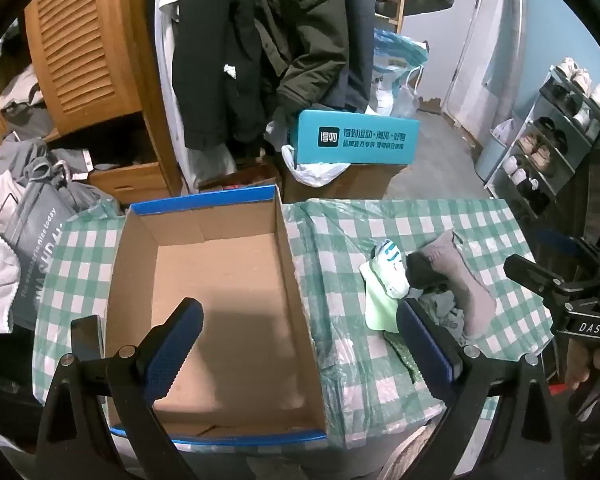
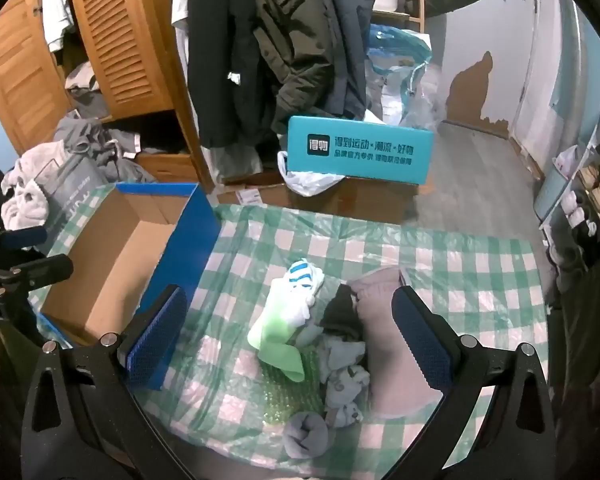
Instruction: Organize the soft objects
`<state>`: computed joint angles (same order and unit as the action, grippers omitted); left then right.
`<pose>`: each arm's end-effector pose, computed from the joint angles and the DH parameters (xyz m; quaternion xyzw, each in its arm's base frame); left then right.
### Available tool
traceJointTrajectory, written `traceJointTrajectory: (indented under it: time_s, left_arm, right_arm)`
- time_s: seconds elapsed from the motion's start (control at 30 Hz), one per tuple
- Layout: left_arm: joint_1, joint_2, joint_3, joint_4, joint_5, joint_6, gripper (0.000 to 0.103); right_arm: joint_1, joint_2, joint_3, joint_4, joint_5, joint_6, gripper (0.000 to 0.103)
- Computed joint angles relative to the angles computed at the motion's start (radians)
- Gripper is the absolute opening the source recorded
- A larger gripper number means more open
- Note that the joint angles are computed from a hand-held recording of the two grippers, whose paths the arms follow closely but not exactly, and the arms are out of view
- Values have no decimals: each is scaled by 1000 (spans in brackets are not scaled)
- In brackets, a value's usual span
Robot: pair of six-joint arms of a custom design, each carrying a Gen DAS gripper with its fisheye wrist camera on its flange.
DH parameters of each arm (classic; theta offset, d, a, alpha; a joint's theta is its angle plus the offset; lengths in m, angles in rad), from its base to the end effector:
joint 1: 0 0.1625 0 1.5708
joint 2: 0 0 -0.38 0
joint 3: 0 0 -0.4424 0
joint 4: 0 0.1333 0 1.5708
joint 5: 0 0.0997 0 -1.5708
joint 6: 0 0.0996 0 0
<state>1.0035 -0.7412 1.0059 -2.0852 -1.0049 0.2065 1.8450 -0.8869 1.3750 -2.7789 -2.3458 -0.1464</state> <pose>-0.2857 -0.7958 0.2465 0.3273 0.8955 -0.1673 0.2511 0.2650 -0.7074 0.2618 0.0507 -0.8752 0.3481 0.3321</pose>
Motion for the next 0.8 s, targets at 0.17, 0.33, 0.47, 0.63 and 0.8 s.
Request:
traceJointTrajectory:
  time_s: [0.17,0.33,0.47,0.63,0.8]
  left_arm:
    - [-2,-3,10,-23,12,6,99]
    - [-2,8,-25,-7,5,8,99]
    - [-3,4,-17,-11,-6,24,99]
    - [-6,-7,16,-48,-7,46,99]
    - [-7,-1,5,-40,-11,36,99]
  right_arm:
    - [0,0,1,-1,3,1,101]
    - [1,3,-2,0,-4,-2,101]
    - [1,4,-3,1,-7,-3,101]
    - [1,5,-4,5,-9,0,101]
    - [1,6,-5,7,-7,-1,101]
